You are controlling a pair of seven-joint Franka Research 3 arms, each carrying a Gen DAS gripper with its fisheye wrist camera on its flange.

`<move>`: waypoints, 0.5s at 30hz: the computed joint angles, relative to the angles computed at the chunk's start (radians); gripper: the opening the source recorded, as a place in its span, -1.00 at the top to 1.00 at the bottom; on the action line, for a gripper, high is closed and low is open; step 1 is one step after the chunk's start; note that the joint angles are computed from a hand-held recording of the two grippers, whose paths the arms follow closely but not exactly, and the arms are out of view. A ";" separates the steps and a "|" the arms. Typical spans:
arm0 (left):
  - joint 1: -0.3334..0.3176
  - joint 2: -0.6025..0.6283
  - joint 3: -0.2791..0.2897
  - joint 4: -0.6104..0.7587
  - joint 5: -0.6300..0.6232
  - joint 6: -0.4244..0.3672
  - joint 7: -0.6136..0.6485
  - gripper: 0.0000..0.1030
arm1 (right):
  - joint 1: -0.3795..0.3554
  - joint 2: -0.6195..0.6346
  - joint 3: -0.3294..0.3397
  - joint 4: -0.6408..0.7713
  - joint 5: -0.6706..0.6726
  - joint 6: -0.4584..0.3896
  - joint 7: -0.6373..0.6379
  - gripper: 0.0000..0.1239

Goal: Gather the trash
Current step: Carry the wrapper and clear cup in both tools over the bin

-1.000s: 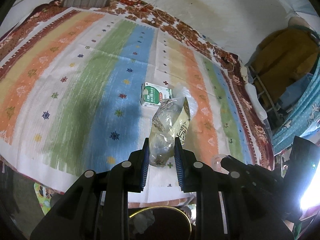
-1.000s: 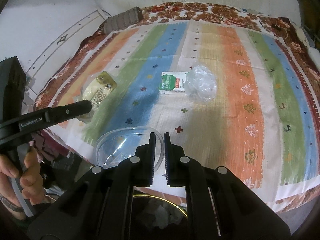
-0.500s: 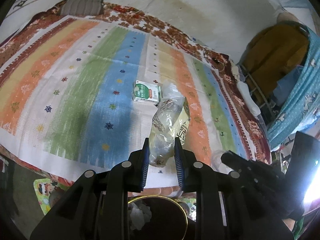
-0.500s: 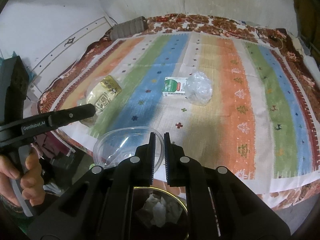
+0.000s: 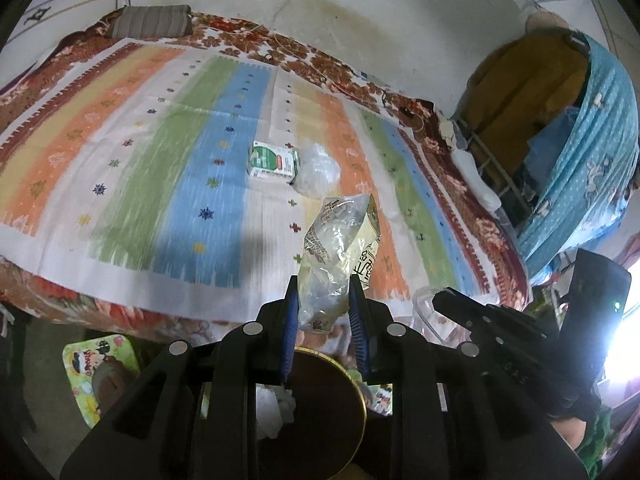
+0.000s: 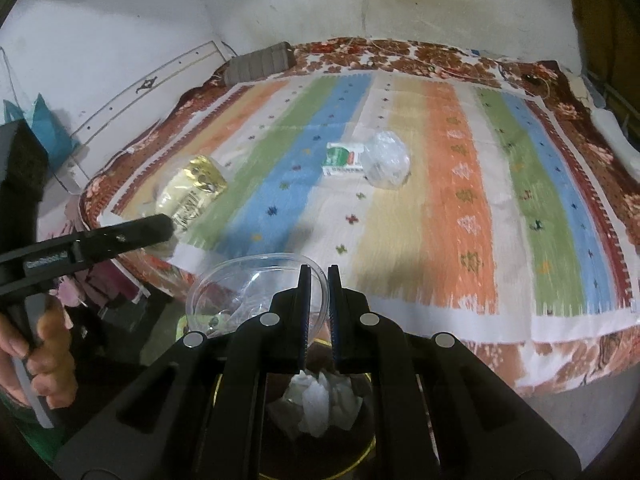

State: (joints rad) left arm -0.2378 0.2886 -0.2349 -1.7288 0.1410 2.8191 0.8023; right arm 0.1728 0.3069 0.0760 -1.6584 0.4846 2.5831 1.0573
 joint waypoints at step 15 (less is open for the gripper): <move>-0.042 -0.045 -0.015 -0.110 -0.015 -0.100 -0.086 0.56 | 0.035 -0.070 -0.031 -0.167 -0.109 0.021 0.083 0.88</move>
State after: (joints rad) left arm -0.2798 0.2435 -0.2495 -1.8390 0.1261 2.7194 0.7164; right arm 0.2077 0.2370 0.0452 -1.8251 0.3756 2.6044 1.1406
